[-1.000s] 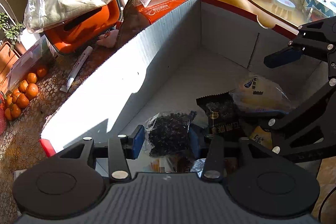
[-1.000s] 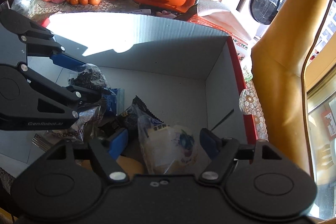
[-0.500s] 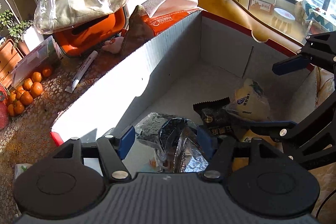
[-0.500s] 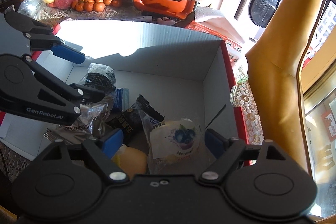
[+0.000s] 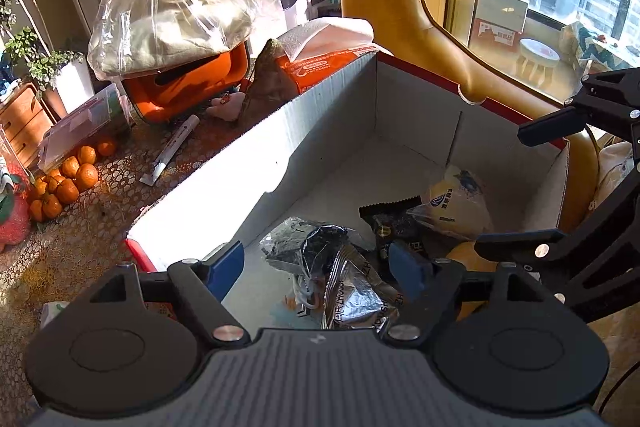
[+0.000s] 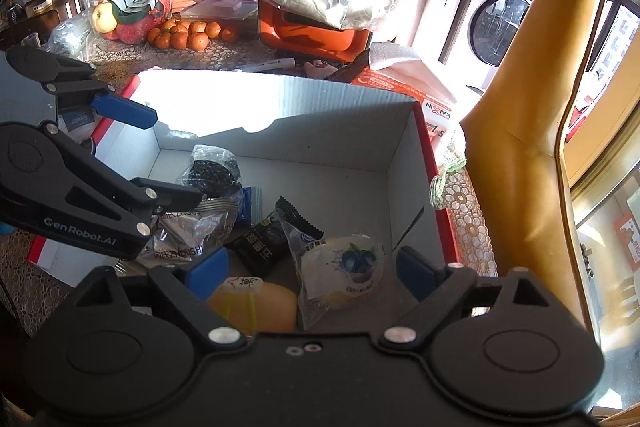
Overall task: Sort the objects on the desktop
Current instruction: 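Withdraw both tools from the box back toward the table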
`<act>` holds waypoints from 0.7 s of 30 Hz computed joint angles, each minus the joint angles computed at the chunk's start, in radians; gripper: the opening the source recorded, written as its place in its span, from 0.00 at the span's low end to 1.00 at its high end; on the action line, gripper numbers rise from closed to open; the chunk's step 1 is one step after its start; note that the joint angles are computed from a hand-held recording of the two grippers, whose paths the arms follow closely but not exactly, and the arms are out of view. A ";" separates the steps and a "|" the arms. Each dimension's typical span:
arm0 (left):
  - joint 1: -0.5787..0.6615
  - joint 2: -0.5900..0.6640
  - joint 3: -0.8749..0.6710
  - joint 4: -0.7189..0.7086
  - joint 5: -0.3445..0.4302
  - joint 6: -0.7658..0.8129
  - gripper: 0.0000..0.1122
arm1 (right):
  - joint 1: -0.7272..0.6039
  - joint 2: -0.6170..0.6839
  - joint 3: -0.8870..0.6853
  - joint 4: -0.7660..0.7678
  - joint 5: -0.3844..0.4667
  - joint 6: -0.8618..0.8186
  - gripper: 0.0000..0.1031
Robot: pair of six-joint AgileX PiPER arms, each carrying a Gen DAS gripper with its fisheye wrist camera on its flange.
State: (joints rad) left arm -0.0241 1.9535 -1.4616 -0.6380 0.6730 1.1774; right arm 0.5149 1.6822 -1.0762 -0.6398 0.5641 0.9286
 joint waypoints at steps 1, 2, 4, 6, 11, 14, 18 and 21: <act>0.007 -0.010 0.012 -0.014 0.001 0.013 0.73 | 0.006 -0.007 0.003 -0.009 0.003 0.011 0.90; 0.016 -0.020 0.024 -0.033 0.004 0.030 0.74 | 0.013 -0.014 0.004 -0.017 0.005 0.020 0.91; 0.032 -0.038 0.043 -0.059 0.013 0.054 0.75 | 0.028 -0.026 0.008 -0.039 0.013 0.045 0.94; 0.050 -0.059 0.065 -0.092 0.016 0.088 0.78 | 0.046 -0.038 0.010 -0.063 0.026 0.076 0.98; 0.105 -0.108 0.116 -0.164 0.025 0.149 0.91 | 0.090 -0.072 0.032 -0.121 0.036 0.191 1.00; 0.141 -0.138 0.142 -0.190 0.042 0.184 0.91 | 0.120 -0.088 0.033 -0.147 0.059 0.245 1.00; 0.193 -0.178 0.177 -0.228 0.069 0.234 0.91 | 0.173 -0.107 0.018 -0.174 0.107 0.298 1.00; 0.241 -0.202 0.188 -0.255 0.107 0.261 0.91 | 0.213 -0.108 -0.013 -0.184 0.149 0.309 1.00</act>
State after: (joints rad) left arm 0.2173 1.7512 -1.2737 -0.8929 0.7802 1.4382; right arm 0.7278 1.5746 -1.0896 -0.8234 0.7134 1.2379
